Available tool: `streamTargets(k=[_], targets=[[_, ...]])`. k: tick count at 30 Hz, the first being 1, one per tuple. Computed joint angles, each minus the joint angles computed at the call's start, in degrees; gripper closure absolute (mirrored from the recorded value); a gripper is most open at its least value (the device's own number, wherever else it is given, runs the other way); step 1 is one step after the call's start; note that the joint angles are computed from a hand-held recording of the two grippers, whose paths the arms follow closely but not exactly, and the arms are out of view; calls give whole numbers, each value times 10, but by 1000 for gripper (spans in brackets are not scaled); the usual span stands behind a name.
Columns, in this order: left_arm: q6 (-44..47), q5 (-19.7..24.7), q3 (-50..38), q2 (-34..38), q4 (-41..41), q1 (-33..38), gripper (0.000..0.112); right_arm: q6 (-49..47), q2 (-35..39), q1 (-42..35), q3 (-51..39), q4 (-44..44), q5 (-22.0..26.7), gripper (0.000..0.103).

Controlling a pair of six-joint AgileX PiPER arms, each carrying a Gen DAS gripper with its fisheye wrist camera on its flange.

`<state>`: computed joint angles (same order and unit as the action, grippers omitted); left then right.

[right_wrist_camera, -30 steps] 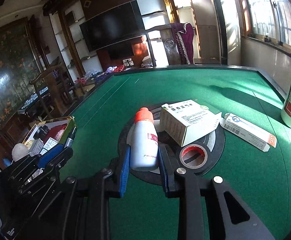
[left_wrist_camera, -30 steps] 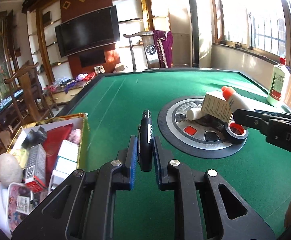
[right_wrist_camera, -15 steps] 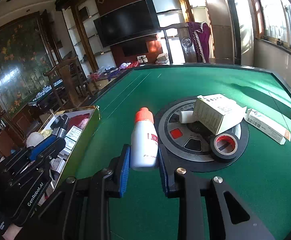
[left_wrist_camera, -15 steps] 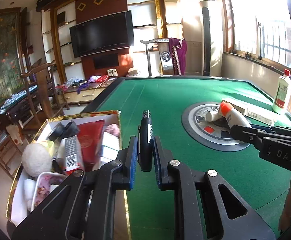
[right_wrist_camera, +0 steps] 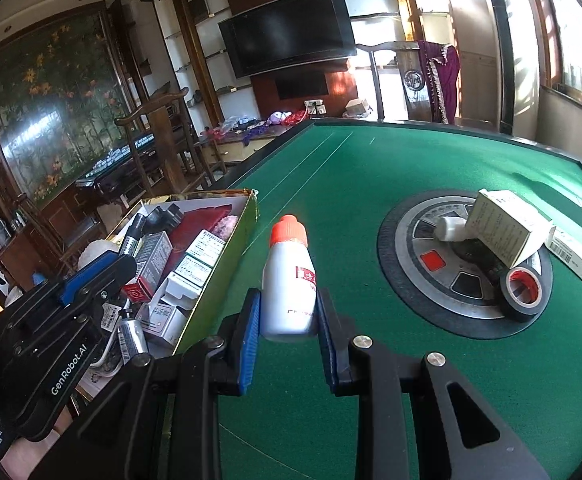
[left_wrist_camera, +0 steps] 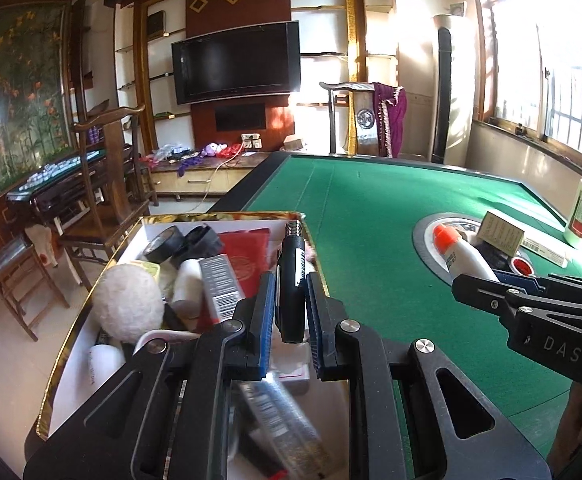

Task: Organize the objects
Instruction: 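Carry the black marker and orange-capped bottle over the white tray with both tools, then open both tools to drop the marker and bottle into the tray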

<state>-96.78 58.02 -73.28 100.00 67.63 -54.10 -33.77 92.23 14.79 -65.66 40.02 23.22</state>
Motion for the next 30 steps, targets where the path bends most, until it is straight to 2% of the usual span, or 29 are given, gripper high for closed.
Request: streamTargets(k=[5, 9, 13, 17, 20, 24, 28, 30], targets=[[-49, -24, 78, -59, 8, 20, 97, 83, 23, 51, -38, -81, -4, 77], [-90, -34, 145, -108, 12, 35, 97, 156, 54, 93, -95, -149, 13, 77], [-112, -78, 203, -154, 7, 68, 97, 215, 98, 132, -171, -208, 45, 77], [-127, -101, 240, -177, 11, 90, 98, 265, 172, 166, -280, -258, 97, 77], [-127, -126, 255, -188, 12, 107, 98, 332, 232, 184, -371, -328, 135, 77], [-114, -165, 269, -199, 10, 135, 98, 377, 325, 188, -521, -368, 219, 77], [-64, -236, 270, -209, -19, 183, 98, 412, 410, 189, -667, -392, 304, 77], [-34, -243, 260, -203, -35, 193, 98, 421, 445, 190, -730, -403, 340, 77]])
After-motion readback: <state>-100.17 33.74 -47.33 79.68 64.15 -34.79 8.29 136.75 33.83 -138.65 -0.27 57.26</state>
